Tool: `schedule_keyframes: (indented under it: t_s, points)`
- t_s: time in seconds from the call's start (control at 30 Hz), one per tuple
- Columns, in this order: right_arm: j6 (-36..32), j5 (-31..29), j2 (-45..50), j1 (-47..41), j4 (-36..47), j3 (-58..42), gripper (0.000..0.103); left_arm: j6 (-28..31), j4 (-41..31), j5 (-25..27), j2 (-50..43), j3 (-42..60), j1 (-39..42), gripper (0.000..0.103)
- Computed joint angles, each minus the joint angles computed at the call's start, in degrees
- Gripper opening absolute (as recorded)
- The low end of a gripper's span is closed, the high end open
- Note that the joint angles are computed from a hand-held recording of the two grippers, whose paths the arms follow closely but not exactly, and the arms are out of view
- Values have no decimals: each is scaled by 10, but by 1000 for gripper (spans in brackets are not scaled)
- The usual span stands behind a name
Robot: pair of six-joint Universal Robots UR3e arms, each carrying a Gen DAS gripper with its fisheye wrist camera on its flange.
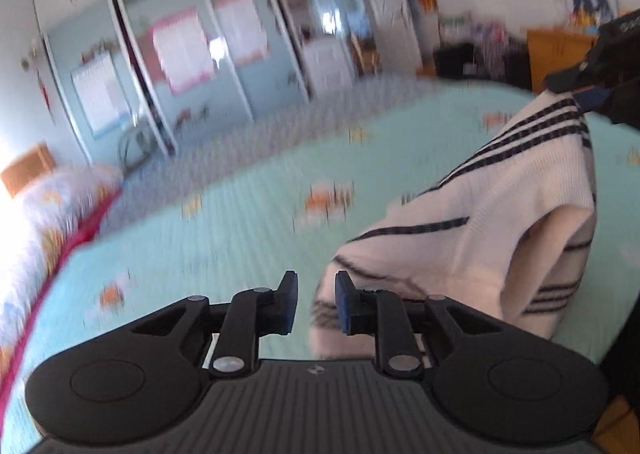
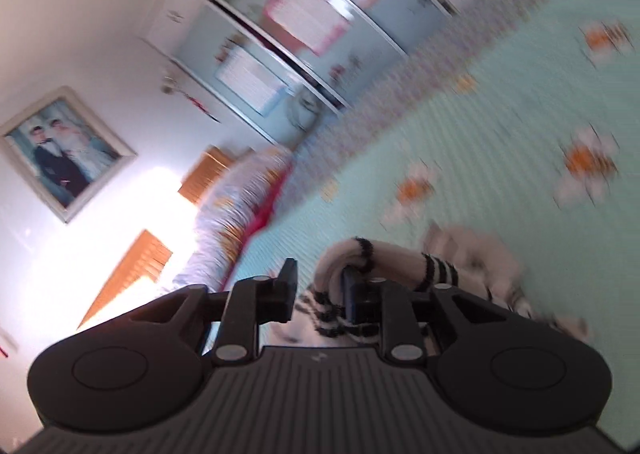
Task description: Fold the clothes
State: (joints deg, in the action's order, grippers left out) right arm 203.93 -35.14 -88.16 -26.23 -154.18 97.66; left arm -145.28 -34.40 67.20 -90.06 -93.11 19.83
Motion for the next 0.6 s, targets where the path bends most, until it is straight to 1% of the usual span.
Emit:
schedule_keyframes:
  t_s: [0.03, 0.1, 0.17, 0.2, 0.23, 0.27, 0.3, 0.33, 0.4, 0.47, 0.53, 0.57, 0.6]
  points:
    - [-17, -4, -23, -11, 13, 43, 34, 7, -18, -10, 20, -31, 17, 22]
    - [-48, -7, -69, -39, 38, 113, 36, 27, -103, -91, 72, -72, 75, 22]
    - [-79, -6, -117, -71, 68, 168, 37, 70, -223, -173, 113, -88, 132, 31]
    - [-92, -8, -139, -85, 80, 184, 40, 98, -289, -212, 139, -95, 154, 42]
    - [-94, -9, -153, -96, 78, 194, 41, 110, -327, -234, 152, -103, 161, 50]
    - [-103, 1, -170, -112, 75, 207, 44, 119, -357, -251, 162, -110, 164, 52]
    - [-105, 8, -176, -116, 67, 208, 49, 114, -363, -262, 162, -118, 160, 53]
    - [-105, 13, -171, -114, 56, 199, 52, 92, -352, -266, 148, -120, 150, 55]
    - [-106, 18, -159, -97, 39, 177, 62, 42, -329, -269, 118, -120, 128, 59]
    - [-135, 28, -142, -75, 46, 153, 68, -5, -300, -263, 94, -127, 107, 61]
    - [-142, 15, -113, -35, 43, 123, 68, -56, -270, -239, 42, -97, 77, 62]
    - [-143, 6, -91, -10, 41, 103, 68, -66, -265, -229, 36, -94, 69, 62]
    - [-144, -12, -68, 19, 49, 74, 69, -63, -262, -222, 44, -102, 67, 62]
